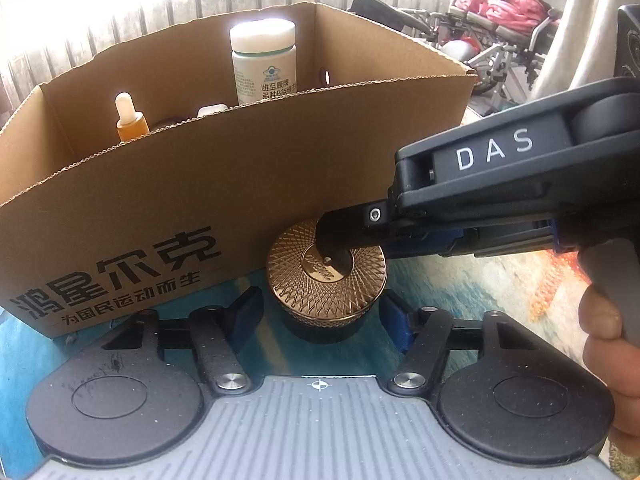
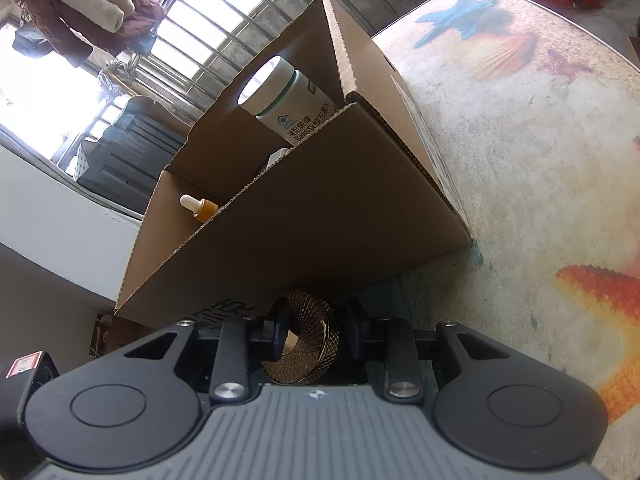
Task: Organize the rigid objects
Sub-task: 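Move the right tool to the gold-lidded black jar and grasp it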
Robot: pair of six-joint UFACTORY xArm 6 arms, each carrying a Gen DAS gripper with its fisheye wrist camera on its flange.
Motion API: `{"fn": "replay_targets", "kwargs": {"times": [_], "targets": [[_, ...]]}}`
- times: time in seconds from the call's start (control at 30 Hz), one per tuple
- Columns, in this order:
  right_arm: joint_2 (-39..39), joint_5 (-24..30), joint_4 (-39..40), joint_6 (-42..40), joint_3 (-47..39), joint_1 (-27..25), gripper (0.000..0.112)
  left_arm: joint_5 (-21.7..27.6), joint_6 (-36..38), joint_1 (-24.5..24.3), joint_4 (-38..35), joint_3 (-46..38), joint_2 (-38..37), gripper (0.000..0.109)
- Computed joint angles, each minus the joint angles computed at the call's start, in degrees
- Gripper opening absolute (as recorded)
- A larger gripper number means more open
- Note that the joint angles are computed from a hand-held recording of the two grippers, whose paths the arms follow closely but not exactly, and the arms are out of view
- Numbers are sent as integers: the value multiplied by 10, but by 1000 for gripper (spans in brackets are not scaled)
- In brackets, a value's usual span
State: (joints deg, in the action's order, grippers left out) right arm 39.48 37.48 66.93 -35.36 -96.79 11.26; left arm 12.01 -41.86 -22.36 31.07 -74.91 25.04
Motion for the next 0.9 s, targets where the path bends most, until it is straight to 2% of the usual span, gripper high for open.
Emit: {"fn": "replay_targets", "kwargs": {"times": [0.4,0.9], "targets": [[-7,19,-21,17,5,-1,32,9,17,-6,-29,17,-18,57],[-76,7,-16,0,101,2,32,10,26,-22,-53,59,-51,56]]}}
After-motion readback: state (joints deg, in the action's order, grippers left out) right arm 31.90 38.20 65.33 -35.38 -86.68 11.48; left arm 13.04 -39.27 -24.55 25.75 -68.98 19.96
